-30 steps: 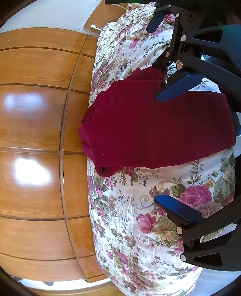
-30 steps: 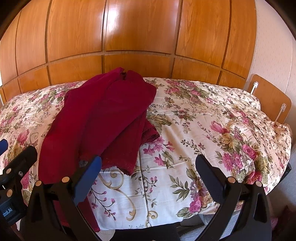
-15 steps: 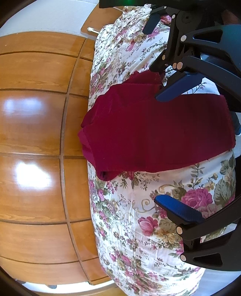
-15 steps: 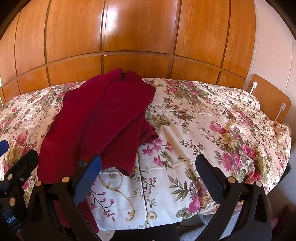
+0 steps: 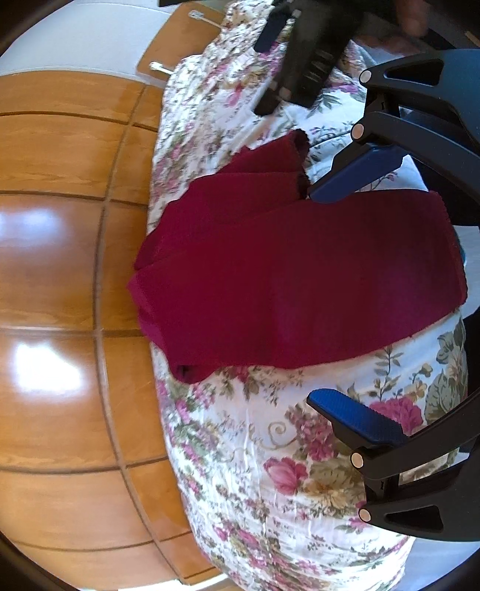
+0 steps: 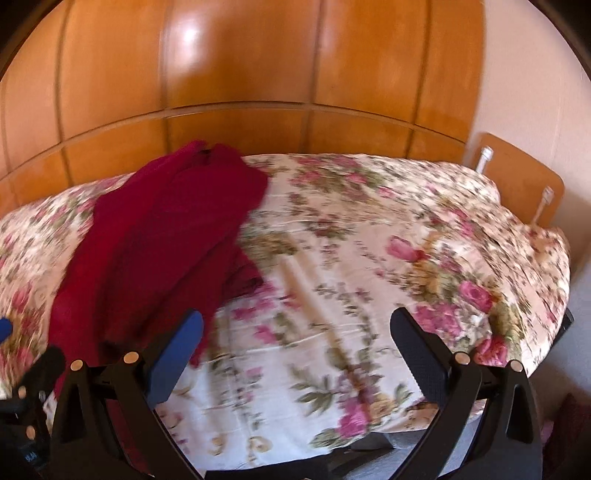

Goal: Fold small clothes

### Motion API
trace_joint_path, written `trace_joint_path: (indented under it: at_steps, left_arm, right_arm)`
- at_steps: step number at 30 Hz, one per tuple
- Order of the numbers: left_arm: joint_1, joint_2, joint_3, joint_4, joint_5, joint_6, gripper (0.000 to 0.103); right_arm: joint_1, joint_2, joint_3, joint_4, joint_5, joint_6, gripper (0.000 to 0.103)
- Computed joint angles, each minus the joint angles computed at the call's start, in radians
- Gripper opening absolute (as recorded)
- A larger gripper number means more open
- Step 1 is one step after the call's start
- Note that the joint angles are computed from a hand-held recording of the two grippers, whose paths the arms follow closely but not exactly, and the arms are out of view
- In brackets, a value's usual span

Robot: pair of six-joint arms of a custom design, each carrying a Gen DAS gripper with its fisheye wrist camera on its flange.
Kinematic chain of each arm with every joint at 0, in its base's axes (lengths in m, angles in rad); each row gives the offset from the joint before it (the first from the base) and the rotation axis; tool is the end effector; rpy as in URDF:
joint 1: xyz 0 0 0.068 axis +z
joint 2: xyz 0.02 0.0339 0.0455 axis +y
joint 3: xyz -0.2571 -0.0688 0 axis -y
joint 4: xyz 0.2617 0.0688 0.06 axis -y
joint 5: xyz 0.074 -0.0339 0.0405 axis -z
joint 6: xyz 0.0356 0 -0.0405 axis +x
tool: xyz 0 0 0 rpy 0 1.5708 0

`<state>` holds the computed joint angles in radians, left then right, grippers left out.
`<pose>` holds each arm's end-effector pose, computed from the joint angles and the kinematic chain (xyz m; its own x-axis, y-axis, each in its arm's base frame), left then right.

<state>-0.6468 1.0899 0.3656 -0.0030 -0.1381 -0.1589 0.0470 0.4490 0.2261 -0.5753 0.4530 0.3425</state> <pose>0.1773 -0.1277 0.1403 -0.6053 0.2607 -0.7520 0.4244 0.9050 -0.0278 0.1315 -0.0094 0.1498 -0.5855 0.2748 -0.7627 0.4879 0.8708 -0.0608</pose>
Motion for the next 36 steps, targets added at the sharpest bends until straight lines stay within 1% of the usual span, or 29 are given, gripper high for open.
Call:
trace_joint_path:
  at_steps: [2,4,5,6,7,8,10,11,12,13,14,17,19,21,22,23,25,26,28,30,31,33,34,35,36]
  left_arm:
    - [-0.016,0.031,0.011,0.006,0.011,0.015,0.100]
    - [-0.039,0.083,0.031,0.011,-0.001,0.035,0.098]
    - [-0.050,0.133,0.051,0.012,-0.004,0.045,0.090]
    - [-0.054,0.188,0.076,0.007,0.003,0.055,0.084]
    - [-0.060,0.229,0.093,0.006,0.001,0.061,0.074]
    - [-0.071,0.291,0.117,0.009,-0.011,0.074,0.061]
    - [-0.069,0.340,0.127,0.027,0.002,0.086,0.042]
    - [-0.050,0.328,0.118,0.037,0.027,0.088,0.031]
    - [-0.031,0.308,0.112,0.035,0.050,0.091,0.024]
    - [-0.001,0.283,0.107,0.027,0.088,0.096,0.014]
    - [0.048,0.245,0.099,0.014,0.149,0.092,0.011]
    - [0.188,0.165,0.097,-0.033,0.291,0.108,0.008]
    - [0.267,0.126,0.109,-0.069,0.339,0.127,0.008]
    - [0.370,0.115,0.150,-0.101,0.388,0.146,0.008]
    - [0.421,0.123,0.174,-0.111,0.413,0.155,0.008]
    - [0.483,0.140,0.209,-0.116,0.440,0.154,0.008]
    - [0.565,0.176,0.265,-0.121,0.475,0.154,0.008]
    - [0.603,0.201,0.299,-0.115,0.479,0.151,0.008]
    - [0.656,0.254,0.358,-0.104,0.476,0.151,0.008]
    - [0.711,0.336,0.441,-0.099,0.469,0.142,0.008]
    - [0.731,0.376,0.480,-0.102,0.465,0.129,0.008]
    - [0.768,0.476,0.585,-0.111,0.443,0.103,0.008]
    - [0.777,0.517,0.628,-0.113,0.423,0.093,0.008]
    - [0.792,0.578,0.698,-0.129,0.399,0.076,0.008]
    - [0.801,0.626,0.754,-0.144,0.383,0.058,0.008]
  right_arm:
    - [-0.088,-0.011,-0.001,0.003,-0.046,-0.038,0.101]
    - [-0.146,-0.013,-0.004,0.010,-0.081,-0.063,0.101]
    - [-0.173,-0.007,-0.003,0.016,-0.106,-0.076,0.101]
    - [-0.185,-0.001,-0.002,0.017,-0.119,-0.082,0.101]
    - [-0.192,-0.001,-0.004,0.019,-0.129,-0.087,0.101]
    - [-0.198,-0.004,-0.005,0.019,-0.145,-0.094,0.101]
    - [-0.217,0.007,-0.007,0.036,-0.194,-0.111,0.101]
    - [-0.233,0.007,-0.008,0.047,-0.227,-0.123,0.101]
    - [-0.240,-0.002,-0.010,0.047,-0.245,-0.129,0.101]
    - [-0.257,-0.014,-0.011,0.046,-0.281,-0.140,0.101]
    - [-0.262,-0.013,-0.010,0.048,-0.306,-0.141,0.101]
    - [-0.290,-0.007,0.006,0.054,-0.399,-0.152,0.101]
    - [-0.281,-0.002,0.022,0.058,-0.444,-0.152,0.098]
    - [-0.252,0.023,0.045,0.078,-0.488,-0.150,0.093]
    - [-0.228,0.046,0.057,0.094,-0.495,-0.148,0.087]
    - [-0.189,0.099,0.074,0.128,-0.503,-0.145,0.080]
    - [-0.144,0.213,0.104,0.188,-0.519,-0.133,0.073]
    - [-0.131,0.262,0.117,0.207,-0.529,-0.129,0.070]
    - [-0.096,0.399,0.155,0.254,-0.547,-0.112,0.068]
    - [-0.091,0.476,0.173,0.281,-0.579,-0.096,0.068]
    - [-0.075,0.538,0.195,0.292,-0.576,-0.091,0.068]
    - [-0.054,0.581,0.198,0.318,-0.564,-0.095,0.067]
    - [-0.039,0.600,0.200,0.333,-0.555,-0.096,0.062]
    - [-0.025,0.621,0.204,0.343,-0.541,-0.100,0.051]
    - [-0.011,0.637,0.207,0.352,-0.524,-0.103,0.045]
